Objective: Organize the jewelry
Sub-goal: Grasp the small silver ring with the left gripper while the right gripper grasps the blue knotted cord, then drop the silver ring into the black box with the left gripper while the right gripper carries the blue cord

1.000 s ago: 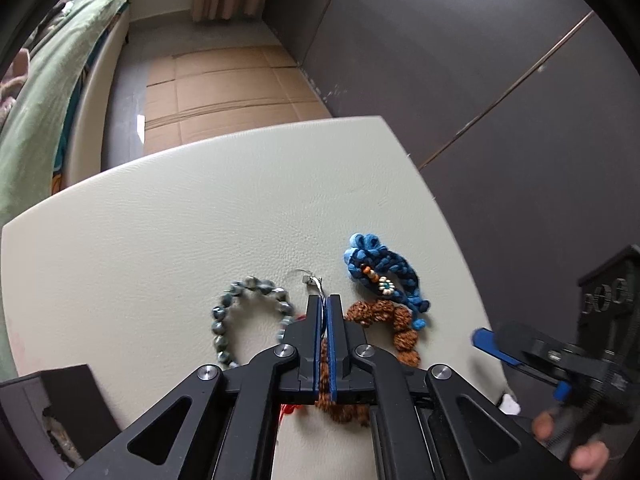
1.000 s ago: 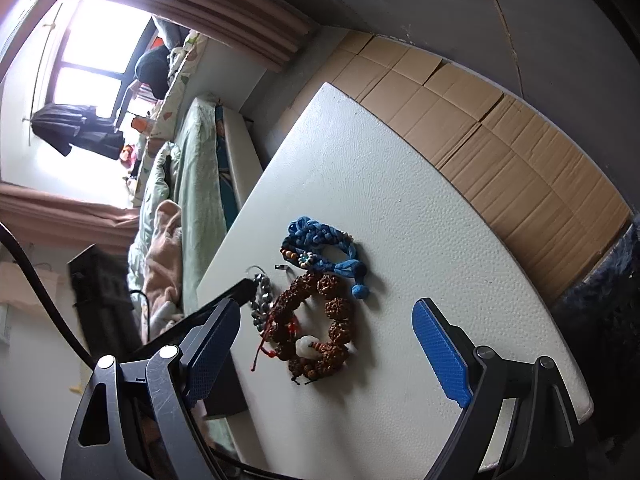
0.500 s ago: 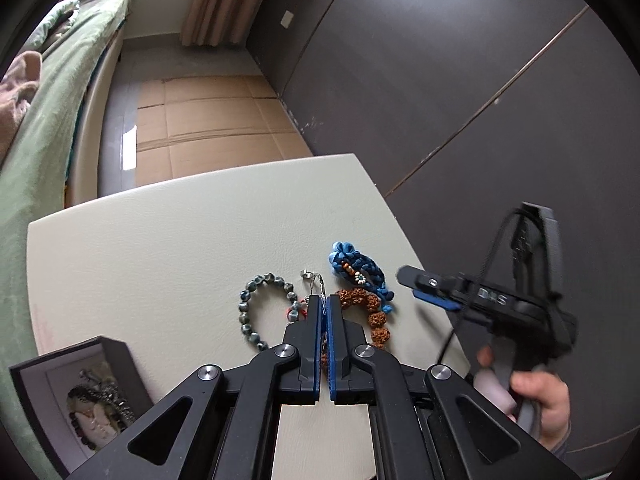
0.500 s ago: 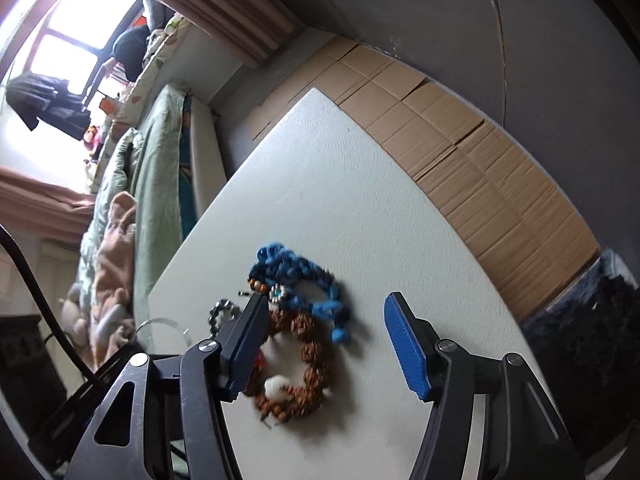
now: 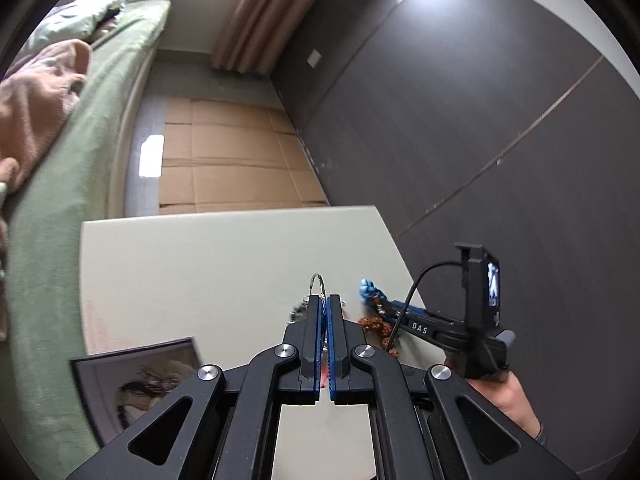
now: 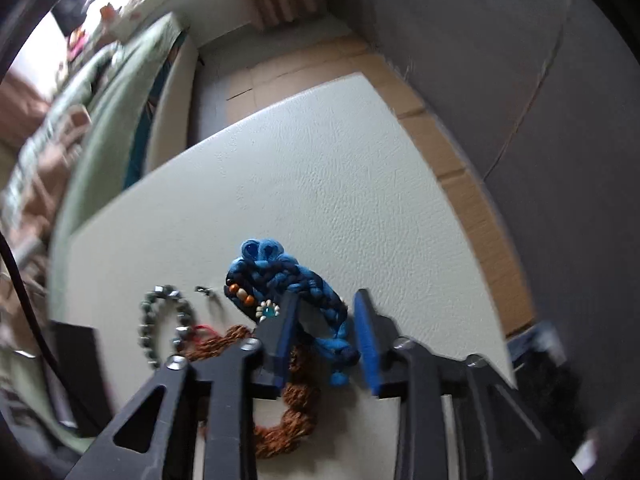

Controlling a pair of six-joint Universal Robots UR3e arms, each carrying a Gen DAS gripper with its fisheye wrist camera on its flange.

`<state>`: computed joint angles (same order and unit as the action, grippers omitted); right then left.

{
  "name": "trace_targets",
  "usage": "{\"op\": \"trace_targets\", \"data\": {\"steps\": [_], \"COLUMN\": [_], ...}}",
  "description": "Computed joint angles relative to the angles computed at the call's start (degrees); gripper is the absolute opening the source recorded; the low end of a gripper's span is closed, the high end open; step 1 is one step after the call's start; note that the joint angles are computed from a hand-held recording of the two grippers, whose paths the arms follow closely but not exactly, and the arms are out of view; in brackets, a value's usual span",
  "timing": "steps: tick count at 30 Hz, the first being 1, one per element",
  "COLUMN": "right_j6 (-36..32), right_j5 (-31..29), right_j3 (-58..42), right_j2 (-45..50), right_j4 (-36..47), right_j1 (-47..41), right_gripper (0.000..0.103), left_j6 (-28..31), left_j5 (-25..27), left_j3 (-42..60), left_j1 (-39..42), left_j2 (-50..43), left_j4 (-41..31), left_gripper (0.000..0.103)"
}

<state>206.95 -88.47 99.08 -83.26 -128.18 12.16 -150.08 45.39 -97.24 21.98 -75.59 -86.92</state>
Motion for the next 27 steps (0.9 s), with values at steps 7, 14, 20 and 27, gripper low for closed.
{"op": "trace_targets", "data": {"steps": [7, 14, 20, 27], "right_j6": [-0.7, 1.3, 4.5, 7.5], "right_j5": [3.7, 10.0, 9.9, 7.7], "right_j3": [5.8, 12.7, 9.9, 2.0], "right_j2": [-7.3, -15.7, -13.8, -6.6], "right_j4": [-7.0, -13.1, -16.4, -17.6], "right_j1": [-0.7, -1.9, 3.0, 10.3], "right_gripper": [0.012, 0.012, 0.012, 0.012], "left_j6": [10.2, 18.3, 20.9, 23.1], "left_j5": [-2.5, -2.1, 0.3, 3.7], "left_j3": [-0.1, -0.5, -2.7, -5.1], "left_j1": [12.3, 19.7, 22.5, 25.0], "left_j2": [5.4, 8.4, 9.7, 9.8], "left_j4": [-13.0, -22.2, -25.3, -28.6], "left_gripper": [0.002, 0.002, 0.002, 0.019]}}
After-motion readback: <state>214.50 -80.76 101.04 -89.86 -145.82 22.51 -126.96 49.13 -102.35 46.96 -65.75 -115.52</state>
